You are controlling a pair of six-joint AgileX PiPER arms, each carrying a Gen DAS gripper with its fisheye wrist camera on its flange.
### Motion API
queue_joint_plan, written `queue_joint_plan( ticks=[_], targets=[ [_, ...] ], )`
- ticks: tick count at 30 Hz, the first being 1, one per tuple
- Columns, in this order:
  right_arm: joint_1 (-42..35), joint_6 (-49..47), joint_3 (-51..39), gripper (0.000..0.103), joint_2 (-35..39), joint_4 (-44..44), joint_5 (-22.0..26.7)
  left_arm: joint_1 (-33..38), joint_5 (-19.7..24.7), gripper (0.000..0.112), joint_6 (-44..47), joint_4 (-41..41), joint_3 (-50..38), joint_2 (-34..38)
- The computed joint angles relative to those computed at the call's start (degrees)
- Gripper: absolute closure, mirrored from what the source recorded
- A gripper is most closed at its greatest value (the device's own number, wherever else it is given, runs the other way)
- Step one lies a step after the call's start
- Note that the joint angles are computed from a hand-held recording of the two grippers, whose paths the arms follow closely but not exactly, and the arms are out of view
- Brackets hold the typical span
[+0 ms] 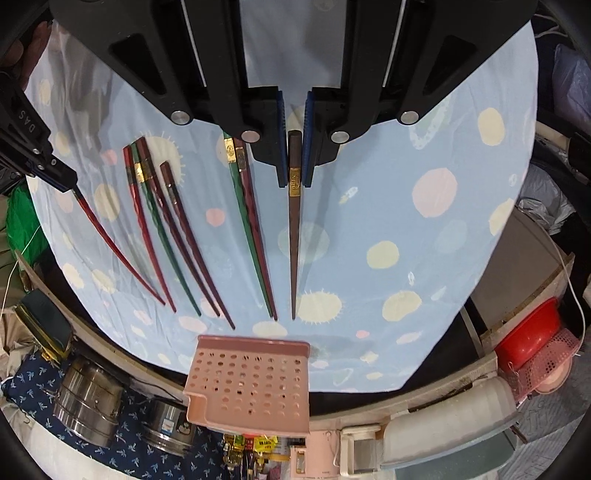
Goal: Organize utensils
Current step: 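Lift both chopsticks and carry them toward the pink caddy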
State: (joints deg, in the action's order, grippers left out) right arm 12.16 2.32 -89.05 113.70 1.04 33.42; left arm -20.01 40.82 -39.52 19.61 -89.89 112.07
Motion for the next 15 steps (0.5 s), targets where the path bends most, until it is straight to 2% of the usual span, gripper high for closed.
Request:
queue_joint_plan(
  ticks=[9, 15],
  targets=[
    [-0.7, -2.9, -1.5, 0.096, -5.5, 3.0, -0.8, -0.2, 2.4, 0.105, -0.3, 1.8, -4.0, -2.7],
    [-1.0, -5.1, -5.1, 0.096, -6.6, 5.4, -0.1, 0.1, 5.1, 0.105, 0.8, 2.2, -9.6, -2.7]
  ],
)
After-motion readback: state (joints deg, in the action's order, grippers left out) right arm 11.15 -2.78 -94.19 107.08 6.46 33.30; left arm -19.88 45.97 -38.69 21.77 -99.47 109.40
